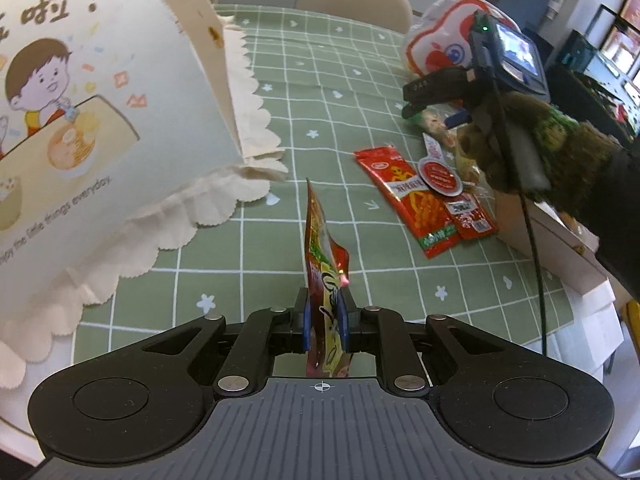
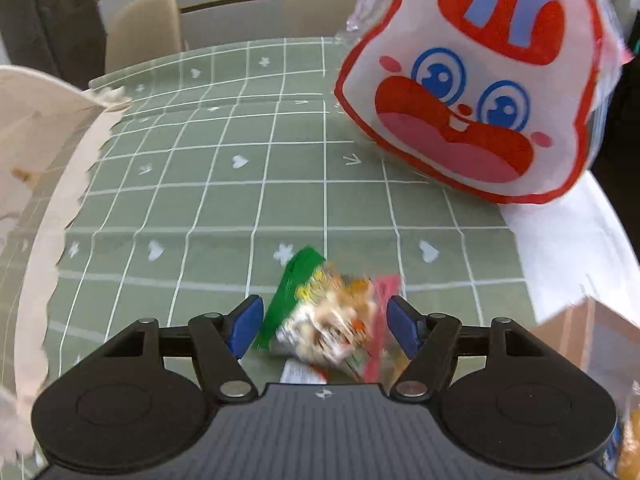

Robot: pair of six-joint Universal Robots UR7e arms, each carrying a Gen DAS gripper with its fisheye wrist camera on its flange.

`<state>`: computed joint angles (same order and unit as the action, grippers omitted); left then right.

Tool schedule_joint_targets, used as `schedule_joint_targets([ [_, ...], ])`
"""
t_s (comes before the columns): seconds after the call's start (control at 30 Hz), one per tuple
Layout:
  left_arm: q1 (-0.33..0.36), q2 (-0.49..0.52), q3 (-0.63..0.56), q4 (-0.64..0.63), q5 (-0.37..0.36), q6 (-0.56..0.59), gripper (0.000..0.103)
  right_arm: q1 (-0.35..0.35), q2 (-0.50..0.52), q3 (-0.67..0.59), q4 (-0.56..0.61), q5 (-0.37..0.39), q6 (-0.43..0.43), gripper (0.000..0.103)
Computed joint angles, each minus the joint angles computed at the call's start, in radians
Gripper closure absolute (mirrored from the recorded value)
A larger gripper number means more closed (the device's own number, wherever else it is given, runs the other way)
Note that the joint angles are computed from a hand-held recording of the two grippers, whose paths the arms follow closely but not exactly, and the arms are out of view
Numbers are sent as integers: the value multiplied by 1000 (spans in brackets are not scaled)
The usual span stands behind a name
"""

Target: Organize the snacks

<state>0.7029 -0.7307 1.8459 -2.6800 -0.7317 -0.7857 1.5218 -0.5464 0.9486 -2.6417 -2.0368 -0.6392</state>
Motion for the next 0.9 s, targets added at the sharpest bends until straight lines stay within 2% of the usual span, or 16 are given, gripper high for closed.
schedule_joint_targets([
  [0.13,5,-13,17,-11,-13,-15,86,9,41,-49,-1,-39,-14,35],
  [0.2,8,-20,23,-17,-23,-13,86,16,30,-20,-26,-58,-63,65],
  [0.3,14,-25,25,-25,-39,19,85,16,-53,76,4,6,-73,83],
  [0.47,33,-30,26,-63,-83,95,85,13,-251,303,32,140,-76,84],
  [0.67,63,-29,14,-107,-157,183,86,-6,-488,623,-25,194,-93,84],
  [0.73,70,-19,1,-116,-187,217,86,-13,-549,754,-147,165,-167,84],
  [0.83,75,-3,-20,-119,-237,263,86,-28,-598,946,-429,91,-348,83],
  [0.9,76,12,-37,-115,-264,293,85,-51,-619,1030,-523,79,-399,80],
])
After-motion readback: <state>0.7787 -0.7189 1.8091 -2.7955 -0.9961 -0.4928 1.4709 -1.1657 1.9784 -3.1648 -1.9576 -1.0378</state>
